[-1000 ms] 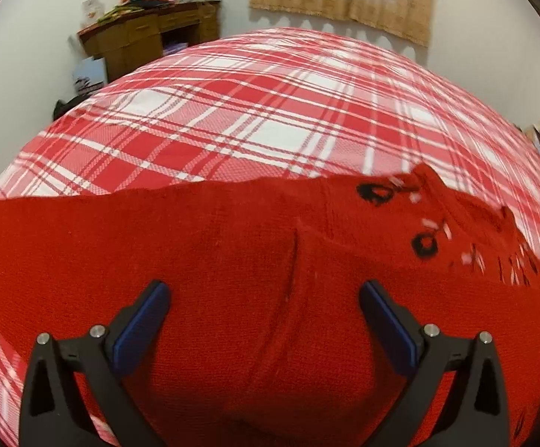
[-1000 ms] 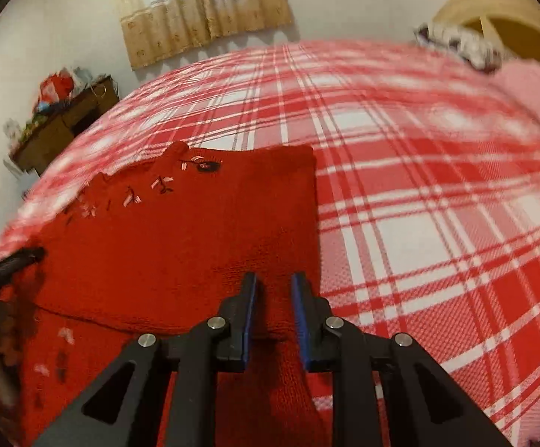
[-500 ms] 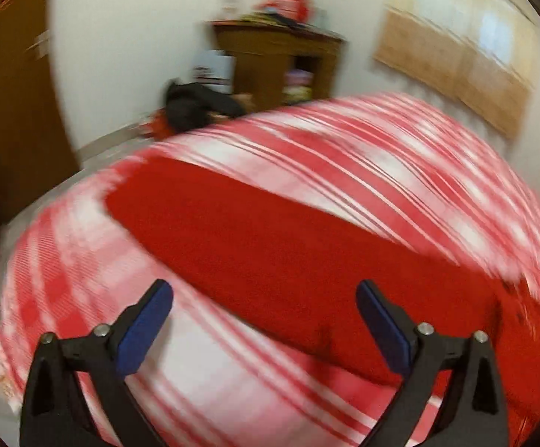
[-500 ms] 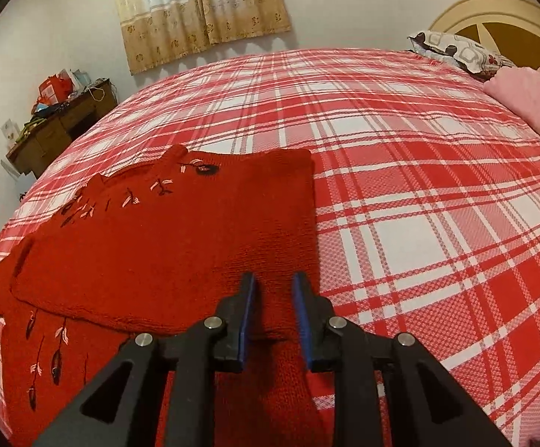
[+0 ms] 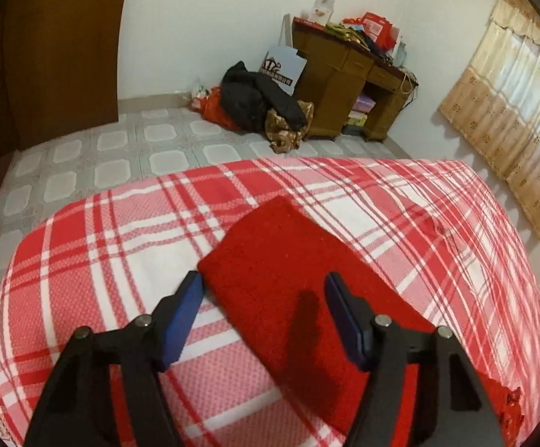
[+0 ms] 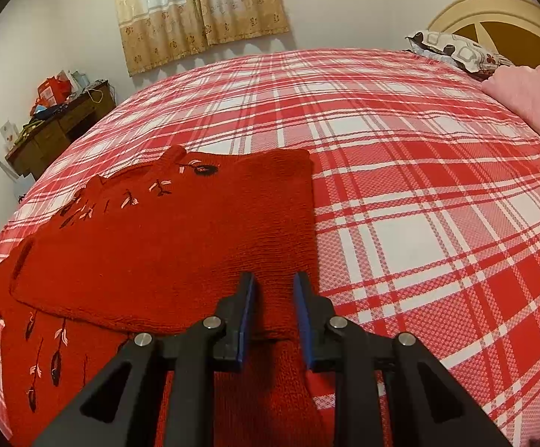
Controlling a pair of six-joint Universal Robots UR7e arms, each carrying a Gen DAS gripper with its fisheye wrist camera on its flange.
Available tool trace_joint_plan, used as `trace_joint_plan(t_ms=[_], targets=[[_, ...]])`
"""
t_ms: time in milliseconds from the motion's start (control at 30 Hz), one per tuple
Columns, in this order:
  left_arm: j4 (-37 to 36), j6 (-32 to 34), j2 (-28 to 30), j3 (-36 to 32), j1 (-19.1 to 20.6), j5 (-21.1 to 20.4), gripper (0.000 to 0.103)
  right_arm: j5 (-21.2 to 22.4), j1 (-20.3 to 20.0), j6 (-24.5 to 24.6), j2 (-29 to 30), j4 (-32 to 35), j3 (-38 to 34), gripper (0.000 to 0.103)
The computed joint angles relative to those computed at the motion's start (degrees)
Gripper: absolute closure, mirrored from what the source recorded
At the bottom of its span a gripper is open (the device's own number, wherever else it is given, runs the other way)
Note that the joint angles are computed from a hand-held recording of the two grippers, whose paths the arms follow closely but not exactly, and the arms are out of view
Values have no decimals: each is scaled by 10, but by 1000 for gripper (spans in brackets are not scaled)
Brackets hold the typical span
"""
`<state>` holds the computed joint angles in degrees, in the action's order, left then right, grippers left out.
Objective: Fold small clothes
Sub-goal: 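Grasp the other sleeve cuff with the left tool and lift it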
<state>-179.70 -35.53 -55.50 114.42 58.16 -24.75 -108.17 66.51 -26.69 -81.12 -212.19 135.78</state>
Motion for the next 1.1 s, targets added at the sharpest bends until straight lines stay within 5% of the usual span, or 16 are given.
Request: trace_joint_plan(t_ms=[167,233,300,533,733,1100], targets=[[-51,44,19,-4,0,10,40,1,-1,0,-1,0,0,80],[-70,65,17,-3,3,-9,74,3,-2,0,-1,1,0,80],[-70,72,12,-2,8,-37,89,5,-3,3,-2,1,1,80],[-66,94,22,-13,-6,-33,94,13,-6,7,-5,2,3,80],[-140,216,72,-41,-71,-29,94,15,-7,7,-5,2,4,80],[-144,325,212,-121,-192,-139,94,35,-14,18,-10,5,7,79]])
